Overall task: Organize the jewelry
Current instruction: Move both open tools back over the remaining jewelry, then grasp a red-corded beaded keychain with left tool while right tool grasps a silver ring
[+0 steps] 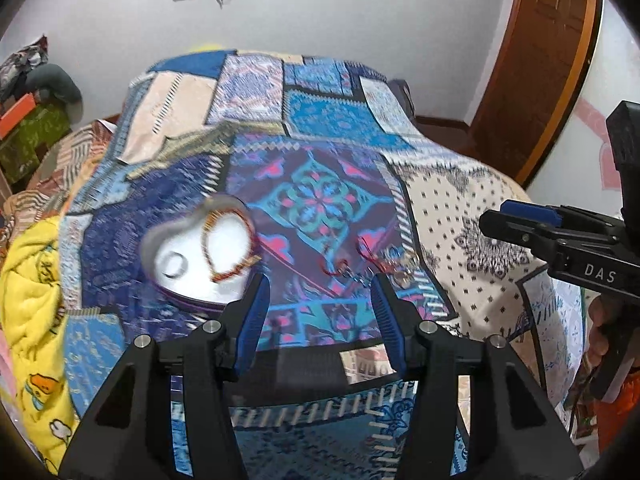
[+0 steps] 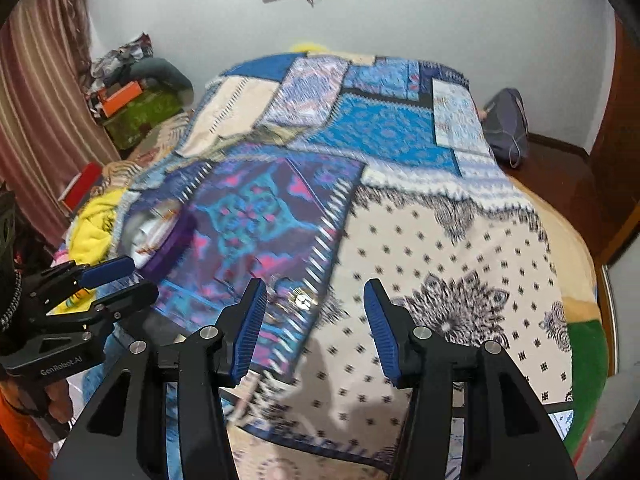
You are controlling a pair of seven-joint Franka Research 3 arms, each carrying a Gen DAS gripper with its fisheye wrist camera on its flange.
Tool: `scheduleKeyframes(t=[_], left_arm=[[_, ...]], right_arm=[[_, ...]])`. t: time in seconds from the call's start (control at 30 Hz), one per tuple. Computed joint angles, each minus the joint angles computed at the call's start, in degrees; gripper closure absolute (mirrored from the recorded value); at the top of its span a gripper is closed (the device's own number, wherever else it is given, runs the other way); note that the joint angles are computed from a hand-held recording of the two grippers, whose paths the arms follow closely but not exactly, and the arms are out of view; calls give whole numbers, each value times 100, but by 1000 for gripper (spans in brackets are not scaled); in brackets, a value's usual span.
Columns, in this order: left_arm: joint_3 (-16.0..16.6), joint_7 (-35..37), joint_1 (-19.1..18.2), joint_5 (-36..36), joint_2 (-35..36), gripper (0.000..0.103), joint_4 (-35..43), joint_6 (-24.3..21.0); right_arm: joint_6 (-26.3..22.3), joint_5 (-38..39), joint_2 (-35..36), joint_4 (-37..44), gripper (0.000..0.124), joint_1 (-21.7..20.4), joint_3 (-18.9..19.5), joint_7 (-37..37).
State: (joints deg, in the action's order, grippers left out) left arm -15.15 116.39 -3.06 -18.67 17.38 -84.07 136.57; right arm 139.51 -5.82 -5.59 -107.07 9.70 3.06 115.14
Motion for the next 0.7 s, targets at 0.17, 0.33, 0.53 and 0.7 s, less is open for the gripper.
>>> scheduleKeyframes(t=[0.17,0.33,0.53,0.7], left_arm=[[-46,-40,-108,140,250,51,154,-242],[-119,-19,-141,136,483,52,336,-492],[-161,-233,-213,183,885,74,839,-804],[-173,-475,-287,262,1120,76,1131,-860]], right_arm=[[-137,502,50,-145,77,40,-73,-538],[-129,670,94,-229,77,33,-90,-780],[115,975,168,-263,77,16,-142,-1185],[63,1124,419,-54,79,23,-159,-1526]])
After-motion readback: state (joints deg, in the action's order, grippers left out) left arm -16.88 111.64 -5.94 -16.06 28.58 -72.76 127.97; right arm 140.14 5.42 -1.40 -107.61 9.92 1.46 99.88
